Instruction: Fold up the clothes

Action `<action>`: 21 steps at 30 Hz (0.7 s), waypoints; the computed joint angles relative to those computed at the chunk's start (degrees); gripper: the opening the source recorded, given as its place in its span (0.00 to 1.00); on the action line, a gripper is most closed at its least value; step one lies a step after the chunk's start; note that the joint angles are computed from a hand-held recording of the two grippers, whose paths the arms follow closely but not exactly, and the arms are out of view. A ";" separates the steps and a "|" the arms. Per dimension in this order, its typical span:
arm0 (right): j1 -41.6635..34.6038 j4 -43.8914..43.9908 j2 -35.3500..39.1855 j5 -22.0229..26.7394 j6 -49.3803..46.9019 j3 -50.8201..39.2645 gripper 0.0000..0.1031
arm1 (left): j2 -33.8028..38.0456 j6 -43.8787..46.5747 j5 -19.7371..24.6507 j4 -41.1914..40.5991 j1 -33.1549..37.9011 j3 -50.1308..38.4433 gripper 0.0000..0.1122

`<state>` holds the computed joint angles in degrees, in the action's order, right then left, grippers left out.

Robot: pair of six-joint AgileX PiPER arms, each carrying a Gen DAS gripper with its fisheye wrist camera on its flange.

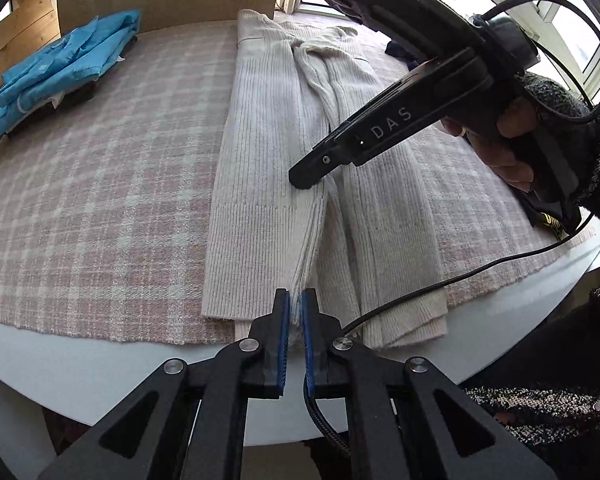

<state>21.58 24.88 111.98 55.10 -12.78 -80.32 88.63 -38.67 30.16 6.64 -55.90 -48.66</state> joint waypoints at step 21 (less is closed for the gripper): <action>-3.59 -5.98 10.57 3.35 -4.09 -16.75 0.12 | 9.17 12.55 -0.51 -10.71 12.13 -7.24 0.02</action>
